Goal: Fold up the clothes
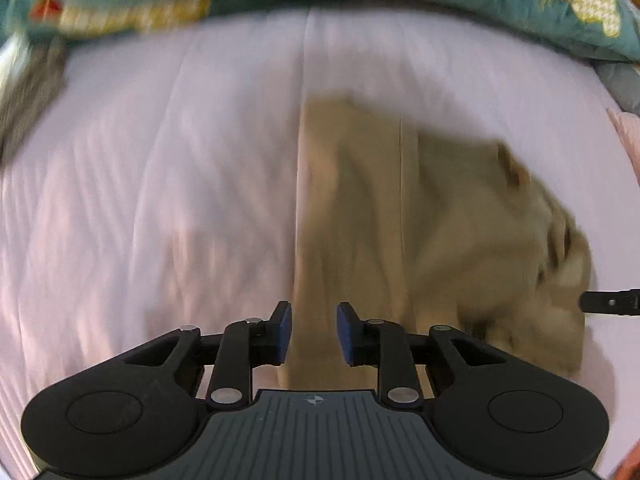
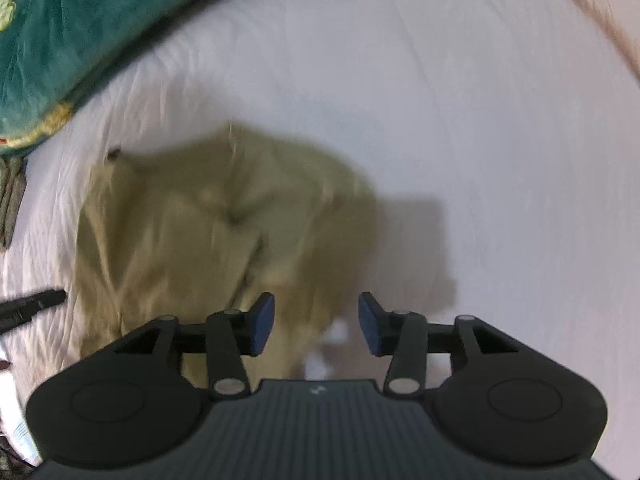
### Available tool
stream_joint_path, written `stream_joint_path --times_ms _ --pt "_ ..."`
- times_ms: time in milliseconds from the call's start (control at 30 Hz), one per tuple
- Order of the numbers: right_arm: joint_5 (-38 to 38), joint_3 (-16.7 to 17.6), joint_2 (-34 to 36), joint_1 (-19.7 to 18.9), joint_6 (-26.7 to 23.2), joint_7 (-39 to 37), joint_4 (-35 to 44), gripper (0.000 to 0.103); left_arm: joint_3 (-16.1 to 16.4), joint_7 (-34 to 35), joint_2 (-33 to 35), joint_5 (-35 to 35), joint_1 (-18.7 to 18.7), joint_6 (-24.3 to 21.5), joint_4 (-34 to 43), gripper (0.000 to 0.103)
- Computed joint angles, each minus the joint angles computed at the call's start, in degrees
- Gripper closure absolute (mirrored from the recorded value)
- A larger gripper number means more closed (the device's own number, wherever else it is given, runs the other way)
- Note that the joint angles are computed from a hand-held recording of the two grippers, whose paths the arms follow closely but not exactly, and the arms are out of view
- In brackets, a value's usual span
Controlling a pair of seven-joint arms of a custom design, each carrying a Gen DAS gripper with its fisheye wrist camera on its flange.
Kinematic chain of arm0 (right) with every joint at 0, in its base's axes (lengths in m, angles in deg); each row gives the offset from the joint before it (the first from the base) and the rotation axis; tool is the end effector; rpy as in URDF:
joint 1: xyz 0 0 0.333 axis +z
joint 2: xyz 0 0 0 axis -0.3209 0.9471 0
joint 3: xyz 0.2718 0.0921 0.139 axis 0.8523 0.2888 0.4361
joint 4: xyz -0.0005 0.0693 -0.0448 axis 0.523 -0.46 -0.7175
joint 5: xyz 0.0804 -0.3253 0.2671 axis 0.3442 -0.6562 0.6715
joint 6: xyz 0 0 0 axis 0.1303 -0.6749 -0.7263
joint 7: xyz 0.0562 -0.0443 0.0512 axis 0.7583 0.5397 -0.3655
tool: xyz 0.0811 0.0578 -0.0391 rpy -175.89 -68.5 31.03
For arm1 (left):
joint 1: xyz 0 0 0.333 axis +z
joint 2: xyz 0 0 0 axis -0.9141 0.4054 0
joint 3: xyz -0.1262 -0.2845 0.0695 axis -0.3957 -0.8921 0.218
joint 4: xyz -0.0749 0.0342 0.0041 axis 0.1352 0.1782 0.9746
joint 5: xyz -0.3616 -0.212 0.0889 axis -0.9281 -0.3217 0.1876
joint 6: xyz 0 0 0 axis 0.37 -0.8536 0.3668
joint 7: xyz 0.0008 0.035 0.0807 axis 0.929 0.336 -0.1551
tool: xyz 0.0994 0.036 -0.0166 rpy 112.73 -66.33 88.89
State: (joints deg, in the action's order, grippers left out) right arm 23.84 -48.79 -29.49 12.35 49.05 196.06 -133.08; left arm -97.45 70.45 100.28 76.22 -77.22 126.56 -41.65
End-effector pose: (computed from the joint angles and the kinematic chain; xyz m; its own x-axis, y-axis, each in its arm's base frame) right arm 0.6597 0.4430 0.4749 -0.3342 -0.9049 -0.2637 -0.9077 0.3843 -0.1685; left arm 0.6943 -0.2530 0.4547 -0.0366 -0.9869 0.1574 -0.9601 -0.0090 -0.2796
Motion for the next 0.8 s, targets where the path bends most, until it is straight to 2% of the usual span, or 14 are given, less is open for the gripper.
stream_joint_path --times_ms 133,300,533,667,800 --pt "3.87 2.12 -2.83 -0.35 2.91 0.12 -6.07 0.049 -0.37 -0.81 -1.93 0.47 -0.77 -3.41 -3.56 0.07" --pt "7.02 3.73 -2.19 -0.18 5.84 -1.84 -7.35 0.046 -0.48 -0.61 -0.89 0.87 -1.34 -3.31 -3.41 0.065" --pt "5.97 3.18 1.97 1.75 5.97 -3.78 -2.35 0.047 -0.61 0.14 -0.55 1.26 -1.64 -1.66 -3.26 0.065" --pt "7.72 3.88 0.09 0.87 6.67 -6.51 -4.72 0.047 -1.21 2.69 -2.82 -0.78 -0.7 -2.06 -5.34 0.065" --pt "8.79 4.38 -1.48 0.87 5.12 -7.74 -6.46 0.047 -1.59 3.69 -5.18 -4.03 0.19 -3.32 -7.81 0.065"
